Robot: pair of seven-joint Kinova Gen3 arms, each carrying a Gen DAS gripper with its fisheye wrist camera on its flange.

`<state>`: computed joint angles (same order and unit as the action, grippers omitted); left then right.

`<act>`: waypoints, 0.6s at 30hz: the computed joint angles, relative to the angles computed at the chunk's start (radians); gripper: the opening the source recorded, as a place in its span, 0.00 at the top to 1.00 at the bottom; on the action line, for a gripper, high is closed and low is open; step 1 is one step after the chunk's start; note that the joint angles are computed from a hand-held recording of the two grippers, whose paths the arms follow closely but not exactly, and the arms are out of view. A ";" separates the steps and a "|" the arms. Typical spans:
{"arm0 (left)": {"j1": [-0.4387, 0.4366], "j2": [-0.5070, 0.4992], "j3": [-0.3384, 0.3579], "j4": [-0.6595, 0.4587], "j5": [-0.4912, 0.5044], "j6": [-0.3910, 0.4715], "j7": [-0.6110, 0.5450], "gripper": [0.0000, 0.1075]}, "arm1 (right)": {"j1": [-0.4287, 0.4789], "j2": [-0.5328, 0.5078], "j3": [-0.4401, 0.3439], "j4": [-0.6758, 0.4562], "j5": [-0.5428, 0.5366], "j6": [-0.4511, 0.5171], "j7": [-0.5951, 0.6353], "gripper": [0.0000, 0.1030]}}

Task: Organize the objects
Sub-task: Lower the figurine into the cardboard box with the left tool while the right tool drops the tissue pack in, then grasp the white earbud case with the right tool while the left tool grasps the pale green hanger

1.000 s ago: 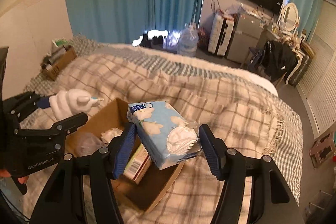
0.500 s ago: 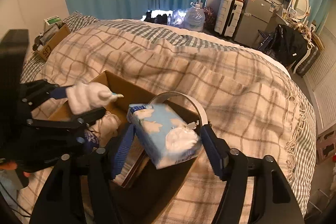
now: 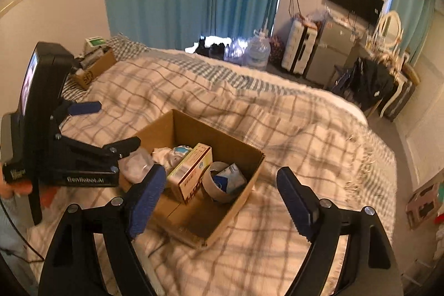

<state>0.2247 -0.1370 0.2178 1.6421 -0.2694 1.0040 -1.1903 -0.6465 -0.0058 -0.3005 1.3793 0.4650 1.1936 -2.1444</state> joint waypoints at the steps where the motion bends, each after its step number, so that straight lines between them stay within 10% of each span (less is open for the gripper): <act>1: 0.005 -0.033 0.000 0.008 0.006 0.013 -0.008 0.06 | -0.017 -0.016 -0.018 -0.002 0.027 0.027 -0.016 0.21; 18: -0.087 -0.382 0.125 0.329 0.128 0.050 0.080 0.04 | -0.153 -0.114 -0.289 0.209 0.200 0.160 -0.429 0.15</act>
